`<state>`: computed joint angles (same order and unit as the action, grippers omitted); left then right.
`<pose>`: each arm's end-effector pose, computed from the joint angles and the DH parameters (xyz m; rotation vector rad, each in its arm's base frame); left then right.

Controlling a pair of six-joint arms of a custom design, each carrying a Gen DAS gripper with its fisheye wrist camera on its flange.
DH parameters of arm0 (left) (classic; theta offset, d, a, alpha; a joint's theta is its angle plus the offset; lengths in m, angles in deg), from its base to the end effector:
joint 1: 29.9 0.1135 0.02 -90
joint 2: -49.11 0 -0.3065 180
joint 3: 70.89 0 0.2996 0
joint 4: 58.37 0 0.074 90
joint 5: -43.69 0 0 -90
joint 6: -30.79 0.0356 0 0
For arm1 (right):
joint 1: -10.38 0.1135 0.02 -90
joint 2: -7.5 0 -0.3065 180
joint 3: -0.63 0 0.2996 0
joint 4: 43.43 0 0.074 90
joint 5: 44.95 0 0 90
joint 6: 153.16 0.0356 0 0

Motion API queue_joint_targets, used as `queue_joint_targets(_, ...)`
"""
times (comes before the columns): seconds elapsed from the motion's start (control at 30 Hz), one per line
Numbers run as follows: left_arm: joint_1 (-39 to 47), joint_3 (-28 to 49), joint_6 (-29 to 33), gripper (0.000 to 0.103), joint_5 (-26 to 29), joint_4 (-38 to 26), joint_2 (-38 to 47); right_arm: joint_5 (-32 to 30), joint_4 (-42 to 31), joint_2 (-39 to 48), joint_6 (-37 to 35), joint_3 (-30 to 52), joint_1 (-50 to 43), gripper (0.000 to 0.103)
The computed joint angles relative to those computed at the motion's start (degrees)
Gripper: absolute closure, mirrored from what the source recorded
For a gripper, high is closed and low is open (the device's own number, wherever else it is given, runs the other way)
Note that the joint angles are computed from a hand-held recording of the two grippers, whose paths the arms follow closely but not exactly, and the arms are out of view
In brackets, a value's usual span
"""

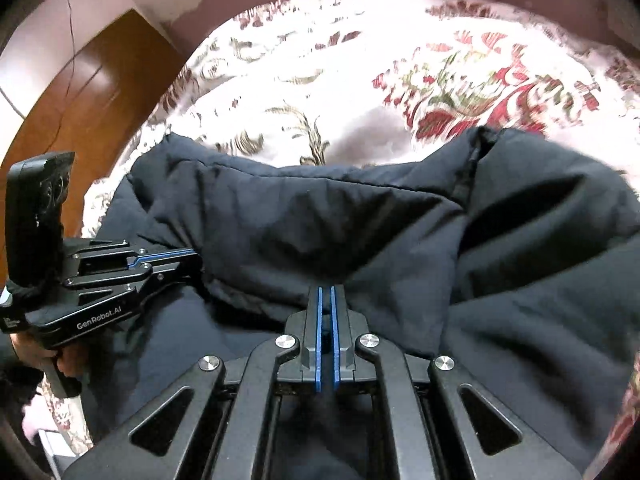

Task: Fold large clothes
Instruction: 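Lay the hem down near the collar and open both tools, withdrawing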

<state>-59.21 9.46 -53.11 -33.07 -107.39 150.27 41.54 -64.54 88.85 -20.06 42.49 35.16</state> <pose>0.3420 -0.2014 0.2058 0.9110 2.6626 -0.4205 0.2341 0.1105 0.1306 0.4101 2.6804 0.4661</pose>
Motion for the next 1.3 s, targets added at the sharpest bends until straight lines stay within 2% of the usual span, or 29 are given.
queue_joint_targets(0.07, 0.89, -0.77, -1.38, 0.098, 0.07, 0.68, -1.49, 3.21, -2.94, -4.05, 1.14, -0.26, 1.63, 0.089)
queue_joint_targets(0.13, 1.44, -1.25, -2.89, 0.096, 0.98, 0.11, -3.47, 6.27, -6.36, -8.12, 1.57, -0.48, 3.08, 0.059)
queue_joint_targets(0.17, 1.17, -2.32, -4.15, 0.093, 1.09, 0.64, -4.8, 8.22, -8.11, -10.31, 2.08, -0.38, 4.23, 0.055)
queue_joint_targets(0.27, 0.62, -5.12, -6.74, 0.068, 0.32, 1.94, -8.63, 12.72, -12.43, -14.32, 3.83, 0.67, 7.04, 0.052)
queue_joint_targets(0.33, 0.67, -7.75, -8.52, 0.034, -0.57, 3.45, -12.16, 16.58, -16.01, -17.62, 6.01, 0.73, 9.97, 0.045)
queue_joint_targets(0.4, 1.05, -11.24, -10.32, 0.028, -1.68, 5.39, -17.09, 20.18, -19.89, -20.67, 8.66, 0.95, 13.0, 0.04)
queue_joint_targets(0.5, 1.67, -13.67, -11.26, 0.023, -1.76, 4.53, -22.3, 26.07, -25.7, -23.66, 14.26, 2.09, 18.86, 0.032)
queue_joint_targets(0.57, 1.4, -15.43, -12.46, 0.012, -2.99, 4.29, -25.86, 29.7, -29.81, -24.76, 18.8, 3.32, 23.27, 0.011)
queue_joint_targets(0.6, 1.22, -16.19, -13.11, 0.004, -3.86, 4.09, -27.52, 31.06, -31.03, -24.72, 20.62, 3.77, 24.83, 0.006)
queue_joint_targets(0.63, 1.1, -17.33, -13.94, 0.003, -4.7, 4.3, -29.78, 32.72, -32.86, -25.07, 22.81, 4.34, 26.68, 0.001)
queue_joint_targets(0.83, 0.47, -21.6, -17.27, 0.0, -8.7, 4.23, -39.2, 41.97, -44.65, -25.0, 35.94, 8.25, 38.07, 0.001)
queue_joint_targets(1.0, -0.97, -25.38, -16.2, 0.0, -12.9, 4.31, -48.0, 49.33, -57.0, -20.78, 52.17, 12.53, 49.86, 0.001)
queue_joint_targets(1.13, -2.39, -28.59, -14.91, 0.0, -13.95, 3.9, -55.46, 52.86, -64.95, -15.47, 65.85, 15.39, 58.53, 0.001)
queue_joint_targets(1.2, -3.76, -29.96, -15.98, 0.0, -16.12, 3.21, -59.15, 53.55, -67.02, -13.45, 70.78, 16.27, 61.53, 0.001)
queue_joint_targets(1.3, -4.09, -31.35, -16.81, 0.0, -16.52, 1.41, -63.72, 54.75, -71.13, -9.72, 78.07, 18.12, 66.35, 0.001)
